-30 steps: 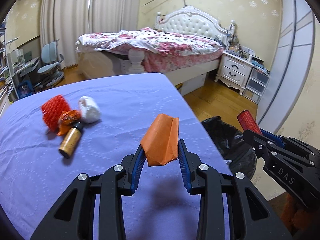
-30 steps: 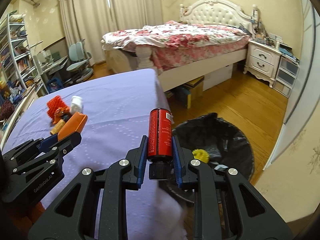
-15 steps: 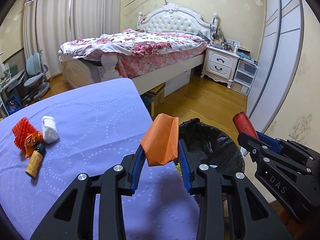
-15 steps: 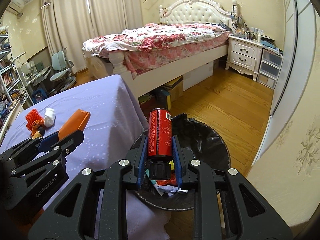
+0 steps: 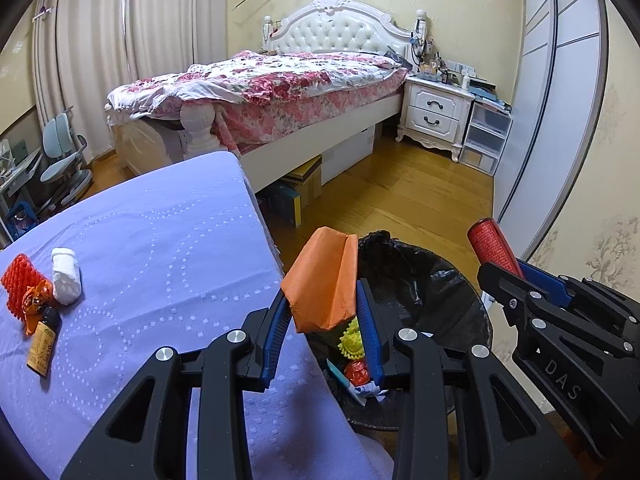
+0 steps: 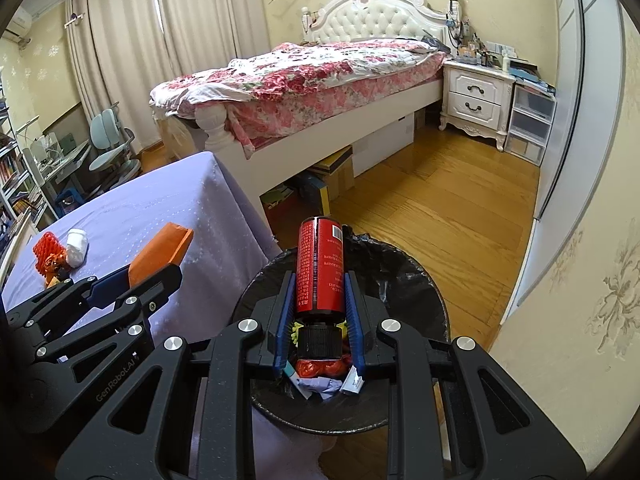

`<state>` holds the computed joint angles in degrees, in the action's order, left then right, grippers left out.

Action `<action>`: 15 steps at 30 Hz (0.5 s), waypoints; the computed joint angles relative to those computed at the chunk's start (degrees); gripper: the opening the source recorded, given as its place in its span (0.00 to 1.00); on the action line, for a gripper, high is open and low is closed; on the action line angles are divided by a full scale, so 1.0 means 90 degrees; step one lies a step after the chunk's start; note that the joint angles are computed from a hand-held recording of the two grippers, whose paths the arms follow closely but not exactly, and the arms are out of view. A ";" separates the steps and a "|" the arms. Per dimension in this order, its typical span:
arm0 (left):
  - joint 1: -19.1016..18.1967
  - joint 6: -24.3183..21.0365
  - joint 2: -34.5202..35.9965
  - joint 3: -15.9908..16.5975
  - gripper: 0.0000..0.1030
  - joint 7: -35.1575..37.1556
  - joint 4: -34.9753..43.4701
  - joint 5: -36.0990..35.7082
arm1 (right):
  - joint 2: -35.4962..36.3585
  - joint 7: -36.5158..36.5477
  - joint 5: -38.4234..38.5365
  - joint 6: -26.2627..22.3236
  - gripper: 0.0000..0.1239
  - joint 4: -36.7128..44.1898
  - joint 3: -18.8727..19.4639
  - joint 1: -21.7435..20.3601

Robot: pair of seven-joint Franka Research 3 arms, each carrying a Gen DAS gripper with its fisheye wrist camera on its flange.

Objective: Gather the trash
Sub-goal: 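Carry both items over the black bin and open both grippers to drop them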

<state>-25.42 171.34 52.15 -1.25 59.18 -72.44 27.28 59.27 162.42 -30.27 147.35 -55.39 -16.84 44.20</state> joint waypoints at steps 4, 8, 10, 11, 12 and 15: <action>0.0000 -0.0161 0.0152 -0.0073 0.34 0.0103 0.0269 -0.0047 | 0.0020 -0.0009 0.0032 0.0020 0.19 0.0004 0.0006 -0.0035; -0.0028 -0.0252 0.0227 -0.0086 0.34 0.0166 0.0391 -0.0067 | 0.0007 0.0035 0.0045 0.0036 0.19 -0.0030 -0.0021 -0.0036; -0.0027 -0.0306 0.0270 -0.0104 0.34 0.0204 0.0474 -0.0080 | 0.0012 0.0046 0.0046 0.0028 0.19 -0.0021 -0.0026 -0.0037; -0.0025 -0.0326 0.0282 -0.0118 0.34 0.0220 0.0495 -0.0091 | -0.0011 0.0069 0.0038 0.0041 0.19 -0.0064 -0.0038 -0.0032; -0.0021 -0.0349 0.0296 -0.0131 0.34 0.0240 0.0525 -0.0102 | 0.0031 0.0047 0.0057 0.0005 0.19 0.0016 -0.0022 -0.0051; -0.0009 -0.0378 0.0329 -0.0160 0.34 0.0297 0.0589 -0.0126 | 0.0027 0.0058 0.0062 0.0004 0.19 0.0004 -0.0020 -0.0066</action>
<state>-25.50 167.94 55.11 -2.70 61.85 -67.14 26.15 59.51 162.95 -29.70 147.38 -55.35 -17.02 43.61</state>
